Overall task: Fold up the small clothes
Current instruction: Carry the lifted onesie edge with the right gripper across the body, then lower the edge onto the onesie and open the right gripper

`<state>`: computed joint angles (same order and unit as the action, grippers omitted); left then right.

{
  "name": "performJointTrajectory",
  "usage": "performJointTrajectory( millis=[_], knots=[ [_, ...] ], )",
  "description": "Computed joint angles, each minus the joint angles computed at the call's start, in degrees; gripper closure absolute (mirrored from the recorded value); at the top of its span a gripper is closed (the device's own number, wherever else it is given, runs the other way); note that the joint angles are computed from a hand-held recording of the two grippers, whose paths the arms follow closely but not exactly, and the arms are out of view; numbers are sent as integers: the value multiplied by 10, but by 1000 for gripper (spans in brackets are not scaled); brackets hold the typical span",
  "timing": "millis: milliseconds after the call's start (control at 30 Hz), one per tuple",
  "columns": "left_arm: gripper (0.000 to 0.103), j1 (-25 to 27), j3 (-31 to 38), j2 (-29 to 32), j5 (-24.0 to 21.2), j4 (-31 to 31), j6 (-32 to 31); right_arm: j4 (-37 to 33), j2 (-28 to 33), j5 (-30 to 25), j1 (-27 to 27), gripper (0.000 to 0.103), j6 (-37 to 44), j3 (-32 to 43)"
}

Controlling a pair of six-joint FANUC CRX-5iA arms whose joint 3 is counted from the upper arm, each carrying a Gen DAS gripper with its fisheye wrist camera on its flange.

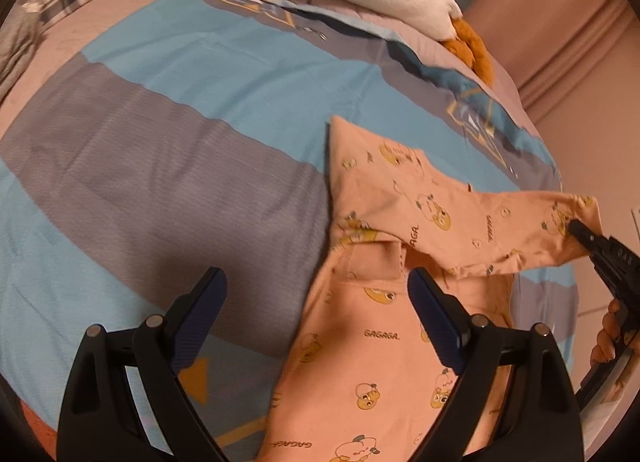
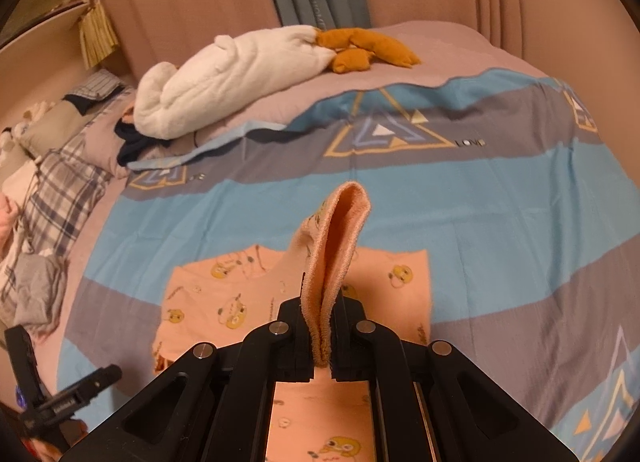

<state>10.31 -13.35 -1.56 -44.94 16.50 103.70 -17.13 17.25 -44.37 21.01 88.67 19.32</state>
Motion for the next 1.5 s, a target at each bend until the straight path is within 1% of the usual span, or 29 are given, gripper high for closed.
performJointTrajectory(
  millis=[167, 233, 300, 433, 500, 900, 1233, 1500],
  knots=[
    [18, -13, 13, 34, 1, 17, -15, -8, 8, -10, -8, 97, -3, 3],
    [22, -21, 30, 50, -6, -3, 0, -8, 11, -13, -10, 97, -3, 4],
    [25, -27, 52, 66, -15, -39, 34, -8, 15, -16, -12, 97, -6, 5],
    [26, -24, 58, 82, -17, -48, 53, -8, 22, -23, -16, 97, -10, 9],
    [26, -24, 62, 88, -19, -65, 69, -2, 24, -24, -17, 97, -14, 7],
    [26, -29, 61, 83, -6, -100, 101, 24, 38, -35, -24, 97, -42, -2],
    [25, -28, 63, 87, -2, -102, 99, 37, 52, -52, -25, 97, -58, -2],
    [25, -22, 56, 86, 3, -85, 90, 35, 63, -64, -28, 97, -61, 0]
  ],
)
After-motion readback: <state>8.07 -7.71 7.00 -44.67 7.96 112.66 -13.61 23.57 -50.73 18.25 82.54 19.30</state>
